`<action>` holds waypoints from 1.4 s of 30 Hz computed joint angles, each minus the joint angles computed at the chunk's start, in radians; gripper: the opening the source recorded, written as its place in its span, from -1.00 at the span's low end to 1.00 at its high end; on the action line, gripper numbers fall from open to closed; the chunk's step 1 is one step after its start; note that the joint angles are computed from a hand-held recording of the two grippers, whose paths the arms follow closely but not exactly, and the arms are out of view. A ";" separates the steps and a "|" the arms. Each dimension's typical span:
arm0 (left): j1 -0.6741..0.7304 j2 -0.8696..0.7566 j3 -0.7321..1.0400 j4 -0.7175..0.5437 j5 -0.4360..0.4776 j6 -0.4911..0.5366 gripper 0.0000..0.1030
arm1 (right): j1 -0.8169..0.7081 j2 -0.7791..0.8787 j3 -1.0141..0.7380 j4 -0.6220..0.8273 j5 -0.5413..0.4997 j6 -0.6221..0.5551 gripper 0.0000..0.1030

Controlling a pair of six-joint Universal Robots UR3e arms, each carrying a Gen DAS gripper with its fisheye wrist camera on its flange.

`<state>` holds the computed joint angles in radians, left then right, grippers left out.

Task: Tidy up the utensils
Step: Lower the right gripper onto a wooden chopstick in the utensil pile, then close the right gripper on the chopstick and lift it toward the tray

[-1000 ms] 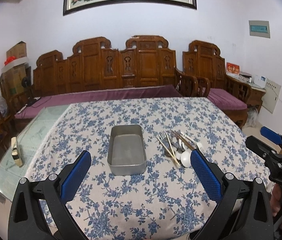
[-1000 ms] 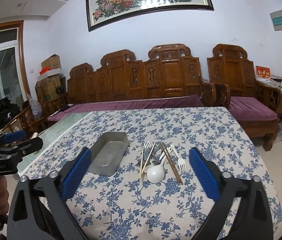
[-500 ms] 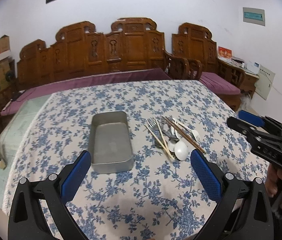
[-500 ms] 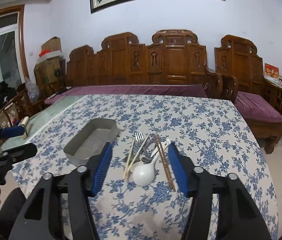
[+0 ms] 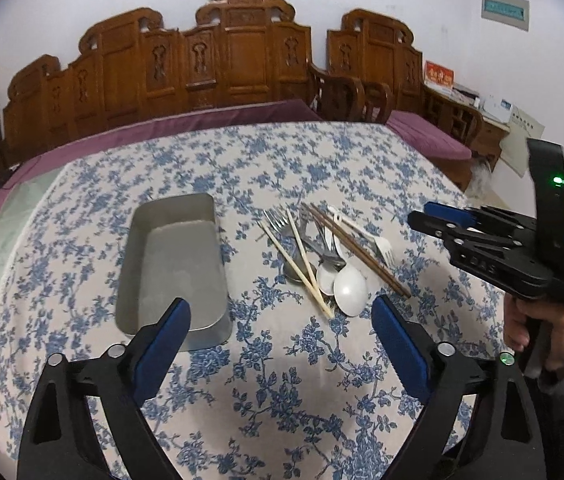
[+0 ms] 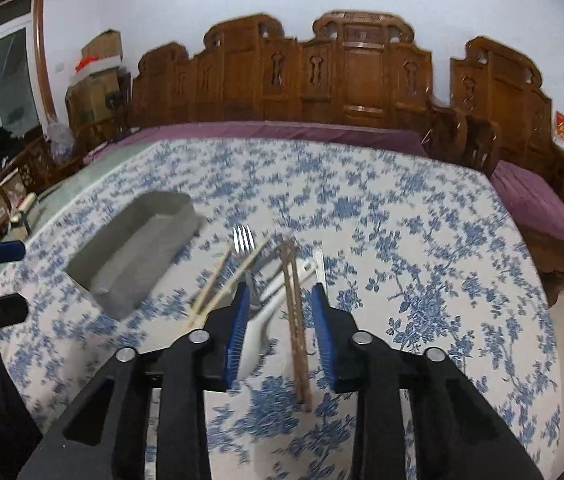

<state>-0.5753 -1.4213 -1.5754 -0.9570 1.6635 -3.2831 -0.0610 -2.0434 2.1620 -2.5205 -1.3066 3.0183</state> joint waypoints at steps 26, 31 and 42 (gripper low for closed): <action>0.007 -0.262 0.097 0.016 -0.018 -0.023 0.35 | 0.005 0.316 0.006 -0.038 -0.010 -0.099 -0.87; 0.001 -0.338 0.165 -0.006 -0.005 -0.044 0.18 | 0.020 0.336 -0.006 -0.048 -0.029 -0.100 -0.87; 0.018 -0.491 0.292 -0.042 -0.027 -0.091 -0.20 | -0.060 0.246 0.016 0.009 0.070 -0.103 -0.88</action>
<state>-0.5576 -1.9127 -1.2833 -0.9989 1.6360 -3.3741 -0.1206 -1.7973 2.1782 -2.5120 -1.2370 2.9155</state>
